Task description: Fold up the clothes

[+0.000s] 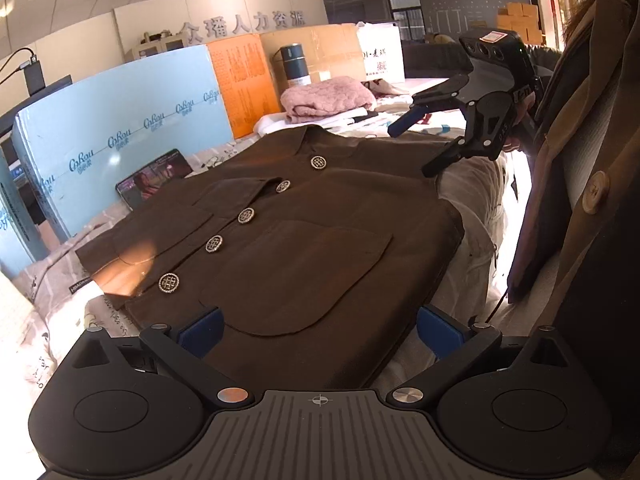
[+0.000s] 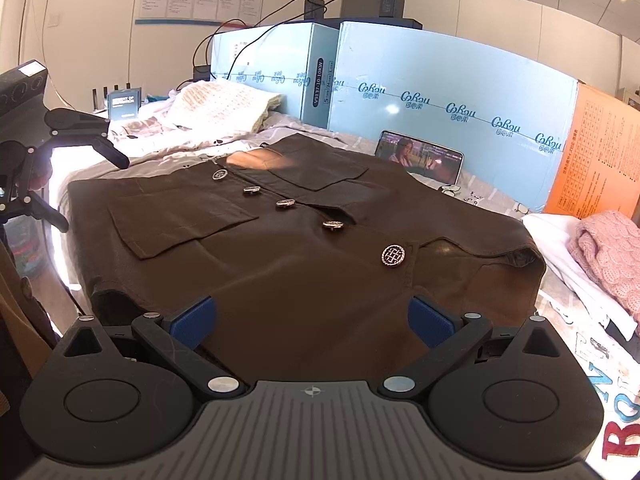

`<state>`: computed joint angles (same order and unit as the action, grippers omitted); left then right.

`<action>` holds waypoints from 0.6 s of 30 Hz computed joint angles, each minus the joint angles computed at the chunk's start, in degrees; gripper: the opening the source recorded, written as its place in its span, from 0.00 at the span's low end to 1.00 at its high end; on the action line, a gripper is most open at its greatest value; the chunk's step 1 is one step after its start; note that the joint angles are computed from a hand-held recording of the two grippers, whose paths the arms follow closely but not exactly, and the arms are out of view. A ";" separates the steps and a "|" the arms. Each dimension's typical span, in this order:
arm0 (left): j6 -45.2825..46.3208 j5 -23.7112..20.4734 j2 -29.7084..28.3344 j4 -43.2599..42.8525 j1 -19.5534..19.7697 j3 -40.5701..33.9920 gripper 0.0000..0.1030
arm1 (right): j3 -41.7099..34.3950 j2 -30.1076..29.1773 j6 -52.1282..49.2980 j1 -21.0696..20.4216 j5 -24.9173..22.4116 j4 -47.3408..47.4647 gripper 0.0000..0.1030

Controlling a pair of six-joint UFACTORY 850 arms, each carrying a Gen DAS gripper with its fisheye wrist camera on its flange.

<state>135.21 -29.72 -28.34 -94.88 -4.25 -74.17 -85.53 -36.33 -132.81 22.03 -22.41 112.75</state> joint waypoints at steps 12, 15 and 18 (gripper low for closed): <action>17.82 4.41 0.14 -25.24 -1.07 2.19 1.00 | 4.36 1.70 1.03 0.11 -5.56 0.56 1.00; 15.79 2.00 -0.28 -26.34 -0.41 1.62 1.00 | 4.02 1.43 1.50 0.37 -7.78 -2.30 1.00; 13.41 0.51 -0.76 -26.41 0.03 1.06 1.00 | 1.80 0.05 3.95 0.80 -10.14 -7.03 1.00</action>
